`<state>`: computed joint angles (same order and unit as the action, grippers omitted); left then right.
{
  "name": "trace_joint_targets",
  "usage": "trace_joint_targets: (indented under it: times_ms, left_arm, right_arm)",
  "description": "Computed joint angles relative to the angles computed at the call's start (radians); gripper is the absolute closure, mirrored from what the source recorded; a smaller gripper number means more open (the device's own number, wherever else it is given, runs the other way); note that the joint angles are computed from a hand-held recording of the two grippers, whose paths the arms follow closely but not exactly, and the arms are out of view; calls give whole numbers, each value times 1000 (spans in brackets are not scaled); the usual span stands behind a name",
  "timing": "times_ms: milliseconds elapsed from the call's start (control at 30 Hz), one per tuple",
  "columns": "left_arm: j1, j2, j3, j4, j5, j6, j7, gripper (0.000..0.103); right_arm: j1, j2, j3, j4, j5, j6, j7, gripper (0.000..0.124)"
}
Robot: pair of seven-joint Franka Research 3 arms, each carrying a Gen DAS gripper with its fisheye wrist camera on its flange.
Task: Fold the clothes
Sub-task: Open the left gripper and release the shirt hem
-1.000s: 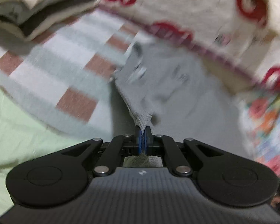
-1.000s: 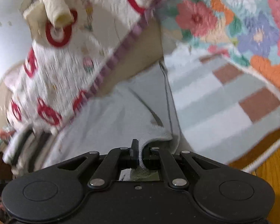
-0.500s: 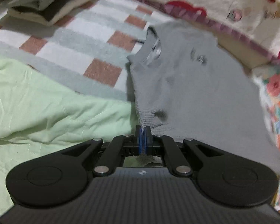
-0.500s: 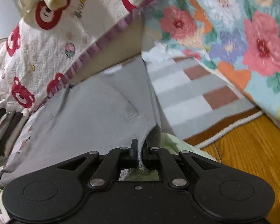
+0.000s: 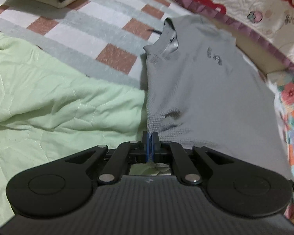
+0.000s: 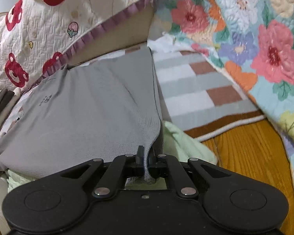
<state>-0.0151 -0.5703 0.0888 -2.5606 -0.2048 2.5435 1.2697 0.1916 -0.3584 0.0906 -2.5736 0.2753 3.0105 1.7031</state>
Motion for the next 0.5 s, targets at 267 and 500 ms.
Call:
trace_joint_targets:
  times_ms: [267, 500]
  left_arm:
    - [107, -8, -95, 15, 233, -108, -51, 103]
    - [75, 5, -22, 52, 199, -14, -8, 91]
  right_arm:
    - [-204, -61, 149, 29, -261, -231, 284, 120]
    - [-70, 59, -11, 135, -175, -83, 165, 103]
